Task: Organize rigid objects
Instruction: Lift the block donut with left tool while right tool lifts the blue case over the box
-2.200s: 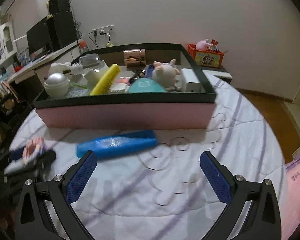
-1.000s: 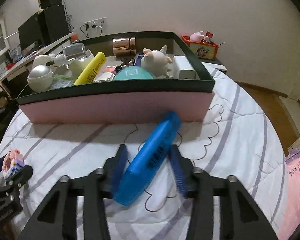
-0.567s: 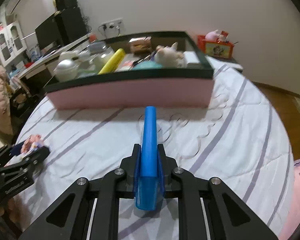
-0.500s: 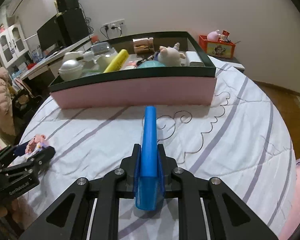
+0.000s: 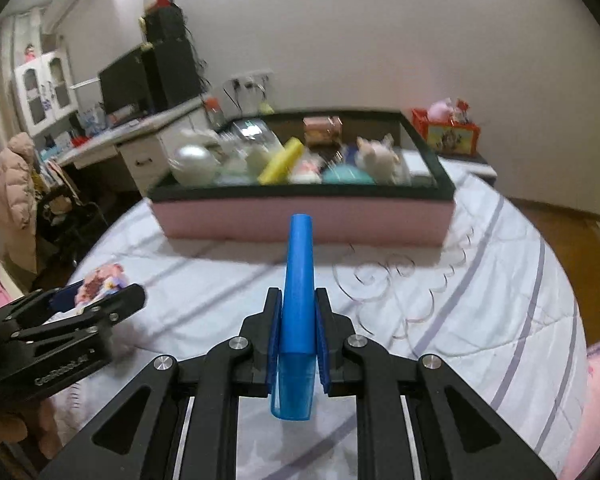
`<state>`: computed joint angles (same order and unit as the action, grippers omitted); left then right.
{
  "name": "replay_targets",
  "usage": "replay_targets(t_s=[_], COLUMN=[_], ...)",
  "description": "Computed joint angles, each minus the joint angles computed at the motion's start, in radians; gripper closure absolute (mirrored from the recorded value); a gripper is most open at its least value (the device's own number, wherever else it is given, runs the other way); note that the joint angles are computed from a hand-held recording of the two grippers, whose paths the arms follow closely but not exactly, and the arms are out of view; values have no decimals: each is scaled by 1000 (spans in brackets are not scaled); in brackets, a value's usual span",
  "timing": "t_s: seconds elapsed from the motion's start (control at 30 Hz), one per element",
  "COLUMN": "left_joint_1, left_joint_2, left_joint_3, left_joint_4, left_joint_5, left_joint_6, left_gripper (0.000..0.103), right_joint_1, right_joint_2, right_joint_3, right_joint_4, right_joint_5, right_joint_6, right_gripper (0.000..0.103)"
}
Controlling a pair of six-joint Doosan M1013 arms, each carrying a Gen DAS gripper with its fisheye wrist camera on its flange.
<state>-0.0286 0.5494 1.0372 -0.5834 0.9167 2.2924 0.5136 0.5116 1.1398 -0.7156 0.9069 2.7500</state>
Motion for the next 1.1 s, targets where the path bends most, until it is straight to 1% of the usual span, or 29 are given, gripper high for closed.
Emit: replay_targets(t_s=[0.07, 0.27, 0.33, 0.57, 0.7, 0.73, 0.8, 0.9, 1.03, 1.1], left_joint_1=[0, 0, 0, 5, 12, 15, 18, 25, 33, 35], left_joint_2=[-23, -74, -95, -169, -216, -228, -244, -274, -296, -300], left_joint_3=[22, 55, 73, 138, 183, 194, 204, 233, 256, 257], left_joint_4=[-27, -107, -144, -253, -322, -358, -377, -455, -523, -526], left_joint_5=[-35, -70, -84, -131, -182, -194, -207, -243, -262, -261], left_joint_6=[26, 99, 134, 256, 333, 357, 385, 459, 514, 516], left_gripper=[40, 40, 40, 40, 40, 40, 40, 40, 40, 40], right_joint_1=[9, 33, 46, 81, 106, 113, 129, 151, 170, 177], right_joint_2=[-3, -33, -41, -83, -100, -102, -104, -110, -112, -112], right_joint_3=[-5, 3, 2, 30, 41, 40, 39, 41, 33, 31], right_joint_4=[-32, -136, -180, -312, -396, -414, -465, -539, -592, -611], right_joint_5=[-6, -18, 0, 8, 37, 49, 85, 122, 159, 168], right_joint_6=[14, 72, 88, 160, 198, 201, 213, 250, 264, 269], right_gripper=[88, 88, 88, 87, 87, 87, 87, 87, 87, 87])
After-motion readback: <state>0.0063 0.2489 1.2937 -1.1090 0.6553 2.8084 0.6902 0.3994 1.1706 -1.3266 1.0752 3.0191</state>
